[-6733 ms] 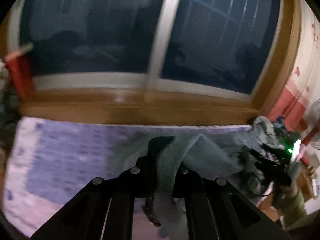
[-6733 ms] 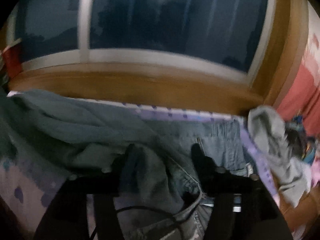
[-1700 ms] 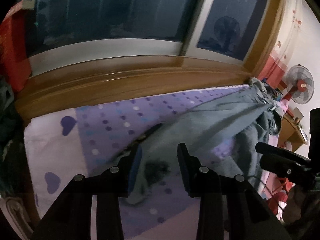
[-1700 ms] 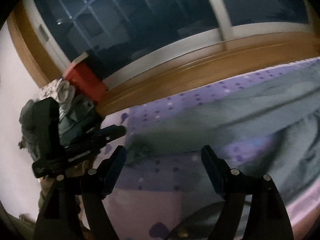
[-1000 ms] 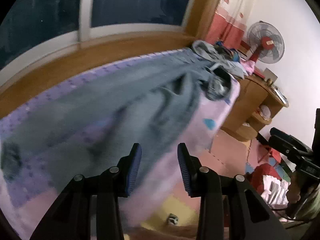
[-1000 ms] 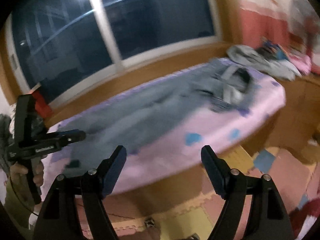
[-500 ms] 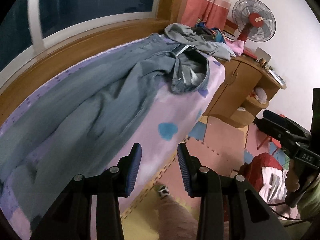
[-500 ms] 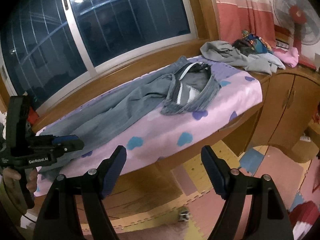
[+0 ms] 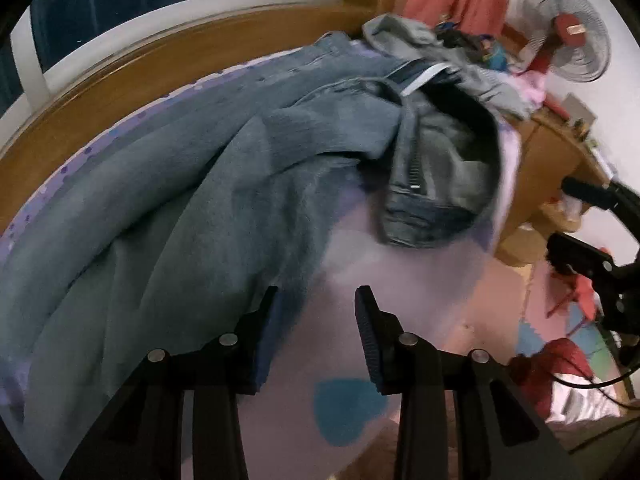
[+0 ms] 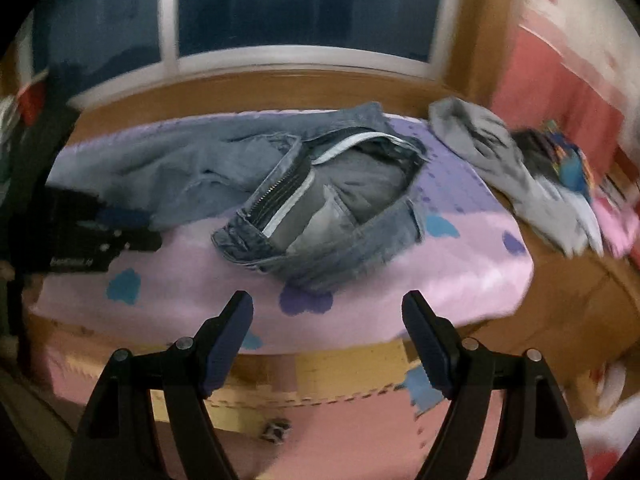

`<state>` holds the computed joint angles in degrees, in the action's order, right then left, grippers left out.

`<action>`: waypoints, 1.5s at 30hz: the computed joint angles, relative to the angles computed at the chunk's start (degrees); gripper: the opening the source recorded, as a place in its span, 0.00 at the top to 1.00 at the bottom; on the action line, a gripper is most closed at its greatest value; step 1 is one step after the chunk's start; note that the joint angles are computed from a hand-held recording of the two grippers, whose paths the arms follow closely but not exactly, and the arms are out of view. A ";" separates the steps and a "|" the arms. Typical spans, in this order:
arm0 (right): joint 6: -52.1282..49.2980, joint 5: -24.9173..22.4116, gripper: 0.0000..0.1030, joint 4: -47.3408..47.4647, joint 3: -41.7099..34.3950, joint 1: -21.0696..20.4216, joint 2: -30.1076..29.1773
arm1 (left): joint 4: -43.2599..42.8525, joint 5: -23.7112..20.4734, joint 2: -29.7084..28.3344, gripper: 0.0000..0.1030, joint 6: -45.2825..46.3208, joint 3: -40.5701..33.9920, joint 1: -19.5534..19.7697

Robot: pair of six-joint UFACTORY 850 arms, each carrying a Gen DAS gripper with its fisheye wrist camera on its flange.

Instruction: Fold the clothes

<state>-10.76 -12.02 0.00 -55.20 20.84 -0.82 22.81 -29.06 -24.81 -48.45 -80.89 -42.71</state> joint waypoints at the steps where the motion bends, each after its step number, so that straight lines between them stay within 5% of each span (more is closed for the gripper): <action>1: -6.00 -0.02 0.24 3.57 -0.54 -0.09 -0.87 | 0.66 -0.71 -0.53 0.64 -1.17 -0.50 0.04; 10: -58.18 3.13 0.25 27.99 -4.11 1.28 -8.73 | 11.01 -2.52 -3.68 0.64 -19.67 -3.02 -0.54; 13: -74.26 -0.41 0.29 41.19 -7.49 -0.61 -11.81 | 14.90 -5.79 -5.59 0.64 -25.82 -5.47 -1.13; 14: -75.95 -3.89 0.39 43.12 -9.49 -1.78 -13.11 | 15.56 -7.11 -6.33 0.64 -27.37 -6.53 -1.26; 16: -76.36 -10.64 0.55 45.32 -12.86 -4.05 -15.05 | 16.16 -10.54 -7.92 0.86 -29.71 -8.96 -1.40; 19: -74.75 -20.32 0.85 48.30 -18.11 -7.62 -17.67 | 17.29 -10.63 -6.77 0.95 -35.70 -8.63 -1.47; 24: -63.22 -36.59 0.93 56.32 -30.24 -16.76 -22.85 | 22.38 -17.70 -3.60 0.96 -44.86 -10.36 -5.38; 29: -51.82 -49.18 0.93 59.45 -43.69 -23.54 -30.54 | 18.19 -24.20 -3.22 0.96 -43.75 -15.25 -10.13; 33: -48.17 -49.76 0.93 48.90 -50.60 -22.49 -35.92 | 9.81 -25.52 -5.92 0.95 -41.04 -17.79 -11.49; 39: -45.60 -44.65 0.88 32.96 -50.68 -18.87 -39.62 | 2.93 -23.02 -6.20 0.92 -45.96 -15.81 -12.32; 42: -47.35 -45.98 0.85 33.45 -51.93 -19.55 -39.97 | 4.84 -21.39 -3.84 0.87 -49.62 -14.24 -13.25; 45: -49.23 -49.84 0.84 36.60 -57.20 -20.97 -41.37 | 8.56 -26.09 -3.08 0.79 -50.33 -15.93 -13.56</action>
<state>-59.99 -61.86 36.61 -112.40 -0.14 -42.19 31.36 -55.15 -27.89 -98.79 -96.82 -56.27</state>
